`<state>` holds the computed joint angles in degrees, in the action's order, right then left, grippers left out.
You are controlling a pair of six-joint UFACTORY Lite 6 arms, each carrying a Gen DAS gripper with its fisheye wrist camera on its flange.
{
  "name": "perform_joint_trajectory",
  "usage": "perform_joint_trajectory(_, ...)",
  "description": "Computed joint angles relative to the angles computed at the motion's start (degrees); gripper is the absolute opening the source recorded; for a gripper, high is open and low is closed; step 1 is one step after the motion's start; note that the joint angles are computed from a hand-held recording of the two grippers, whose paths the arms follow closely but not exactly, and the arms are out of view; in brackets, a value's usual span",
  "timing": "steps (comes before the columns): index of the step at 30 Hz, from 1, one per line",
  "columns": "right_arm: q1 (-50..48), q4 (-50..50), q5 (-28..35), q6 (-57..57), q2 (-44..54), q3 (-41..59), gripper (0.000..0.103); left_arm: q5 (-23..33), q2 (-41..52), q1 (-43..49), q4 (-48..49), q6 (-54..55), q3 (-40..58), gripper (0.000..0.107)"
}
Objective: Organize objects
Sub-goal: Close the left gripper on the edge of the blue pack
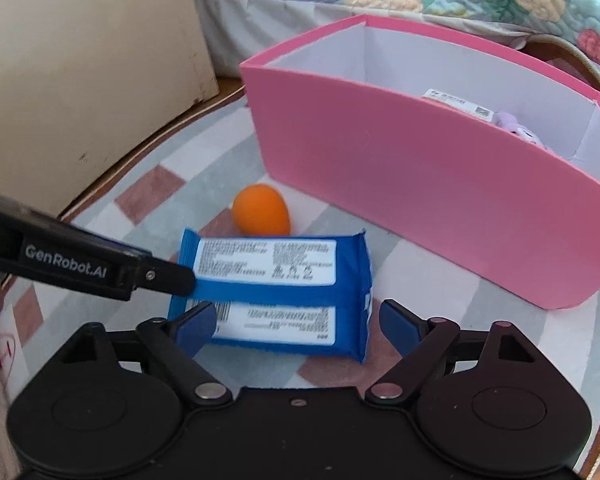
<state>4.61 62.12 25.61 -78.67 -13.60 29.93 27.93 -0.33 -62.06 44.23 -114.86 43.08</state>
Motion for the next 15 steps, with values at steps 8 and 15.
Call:
perform_joint_trajectory(8, -4.95, 1.74, 4.91, 2.51, 6.24, 2.79, 0.060, -14.33, -1.00, 4.01, 9.26, -12.68, -5.38, 0.025)
perform_joint_trajectory(15, -0.99, -4.44, -1.60, 12.09, -1.68, -1.45, 0.032, -9.37, 0.62, 1.18, 16.56, -22.66, -4.10, 0.019)
